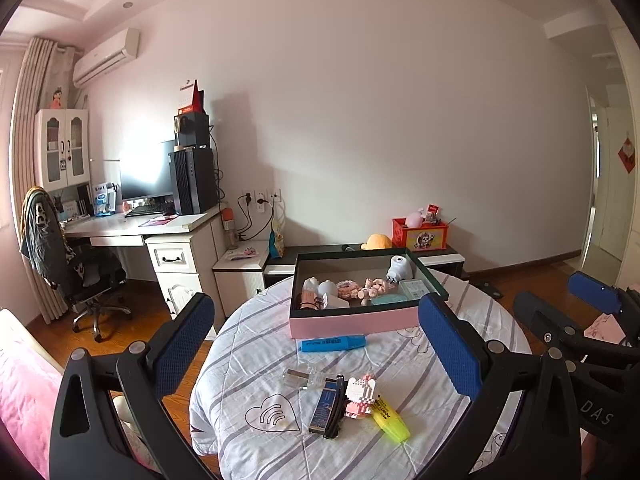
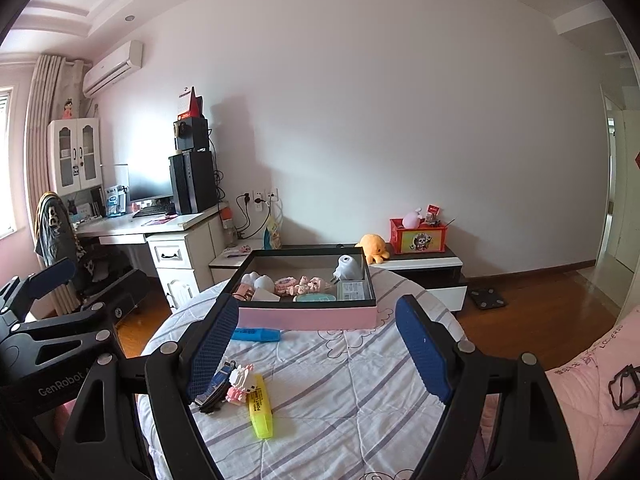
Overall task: Organize rigid objects
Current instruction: 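Open both tools and withdraw them from the box, then grasp the white-pink block figure with the left tool while the right tool grasps the yellow highlighter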
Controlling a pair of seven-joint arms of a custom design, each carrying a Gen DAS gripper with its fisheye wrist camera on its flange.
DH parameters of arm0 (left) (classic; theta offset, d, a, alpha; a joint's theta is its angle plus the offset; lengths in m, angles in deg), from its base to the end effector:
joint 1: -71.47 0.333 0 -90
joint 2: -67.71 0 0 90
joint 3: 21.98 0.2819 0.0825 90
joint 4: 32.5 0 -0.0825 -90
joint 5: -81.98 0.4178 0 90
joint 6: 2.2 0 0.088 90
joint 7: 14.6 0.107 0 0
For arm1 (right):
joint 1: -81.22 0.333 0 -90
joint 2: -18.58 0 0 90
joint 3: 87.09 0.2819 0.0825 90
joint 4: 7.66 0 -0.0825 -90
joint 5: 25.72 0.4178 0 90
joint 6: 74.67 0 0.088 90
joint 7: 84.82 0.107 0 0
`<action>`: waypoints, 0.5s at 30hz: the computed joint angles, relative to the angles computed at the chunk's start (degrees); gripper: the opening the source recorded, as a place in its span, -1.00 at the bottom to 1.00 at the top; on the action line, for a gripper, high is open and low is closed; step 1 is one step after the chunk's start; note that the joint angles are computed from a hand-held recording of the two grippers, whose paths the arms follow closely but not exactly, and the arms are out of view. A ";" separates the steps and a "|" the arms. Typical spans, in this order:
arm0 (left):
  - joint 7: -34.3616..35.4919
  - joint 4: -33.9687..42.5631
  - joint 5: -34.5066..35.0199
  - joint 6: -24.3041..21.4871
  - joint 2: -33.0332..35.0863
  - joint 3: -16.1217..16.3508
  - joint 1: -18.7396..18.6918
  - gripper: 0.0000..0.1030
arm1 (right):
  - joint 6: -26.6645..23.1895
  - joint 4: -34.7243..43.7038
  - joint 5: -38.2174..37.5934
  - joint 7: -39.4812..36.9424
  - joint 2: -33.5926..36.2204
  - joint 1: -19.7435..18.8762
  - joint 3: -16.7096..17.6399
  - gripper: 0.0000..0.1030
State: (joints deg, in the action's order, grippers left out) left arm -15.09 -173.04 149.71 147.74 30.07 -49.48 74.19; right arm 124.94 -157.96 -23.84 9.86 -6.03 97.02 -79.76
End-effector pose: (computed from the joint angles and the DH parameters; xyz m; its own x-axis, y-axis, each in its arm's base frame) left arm 0.4127 -0.2325 0.5308 0.2659 -0.9628 -0.0492 -0.2784 -0.0278 -0.9601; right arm 0.4349 0.1853 0.5003 0.3426 -0.9381 -0.0519 -0.2796 -0.0491 -0.9589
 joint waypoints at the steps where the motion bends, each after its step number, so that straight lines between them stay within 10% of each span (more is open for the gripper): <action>1: -0.17 -0.02 0.12 -0.04 0.03 -0.09 0.03 1.00 | 0.02 0.01 -0.10 -0.09 0.07 0.03 -0.09 0.60; 15: 4.67 -1.89 -4.44 5.19 5.35 3.80 0.21 1.00 | -3.91 3.56 -1.85 0.49 7.15 1.18 -2.41 0.60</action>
State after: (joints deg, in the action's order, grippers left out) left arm -10.43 -174.93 145.27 152.93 35.41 -45.68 74.40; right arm 121.02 -154.40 -25.69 10.34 1.11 98.21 -82.17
